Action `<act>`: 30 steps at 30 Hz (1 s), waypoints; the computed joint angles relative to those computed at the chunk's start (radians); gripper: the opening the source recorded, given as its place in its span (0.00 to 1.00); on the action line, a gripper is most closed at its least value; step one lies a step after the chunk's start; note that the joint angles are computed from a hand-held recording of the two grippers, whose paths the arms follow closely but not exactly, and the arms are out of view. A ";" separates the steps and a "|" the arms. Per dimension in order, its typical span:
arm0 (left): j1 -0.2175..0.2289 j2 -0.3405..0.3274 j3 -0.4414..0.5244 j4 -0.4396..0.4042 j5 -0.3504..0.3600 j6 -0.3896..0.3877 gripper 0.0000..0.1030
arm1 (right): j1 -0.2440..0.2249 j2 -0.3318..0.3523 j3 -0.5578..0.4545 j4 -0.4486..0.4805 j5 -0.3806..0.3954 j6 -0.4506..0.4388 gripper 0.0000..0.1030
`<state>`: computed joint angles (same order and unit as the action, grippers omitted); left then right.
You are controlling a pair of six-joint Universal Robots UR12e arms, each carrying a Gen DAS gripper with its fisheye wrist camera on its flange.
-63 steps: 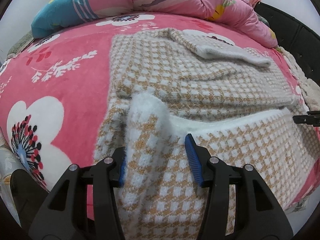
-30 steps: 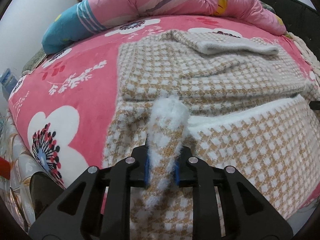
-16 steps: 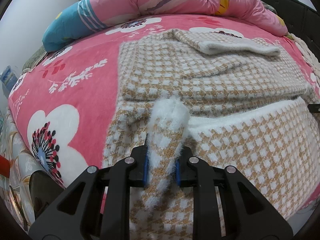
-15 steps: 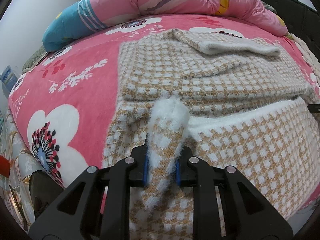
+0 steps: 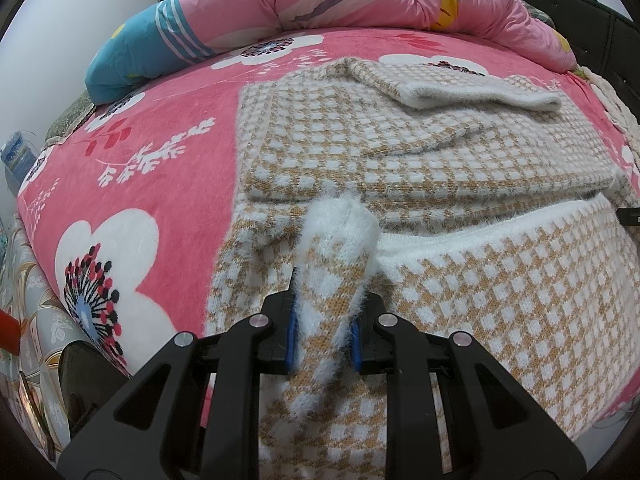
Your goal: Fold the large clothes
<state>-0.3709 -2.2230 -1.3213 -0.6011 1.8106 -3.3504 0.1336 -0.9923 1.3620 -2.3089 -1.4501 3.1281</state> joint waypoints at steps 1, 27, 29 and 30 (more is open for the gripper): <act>0.000 0.000 0.000 0.000 0.000 0.000 0.19 | 0.000 0.000 0.000 0.000 0.000 0.000 0.17; -0.019 0.047 -0.085 0.182 0.045 0.047 0.11 | 0.021 -0.102 0.124 -0.209 -0.063 -0.027 0.10; -0.022 0.067 -0.117 0.241 0.045 0.050 0.10 | 0.020 -0.129 0.160 -0.259 -0.054 -0.016 0.10; -0.026 0.078 -0.136 0.279 0.052 0.057 0.10 | 0.021 -0.138 0.171 -0.277 -0.052 -0.013 0.10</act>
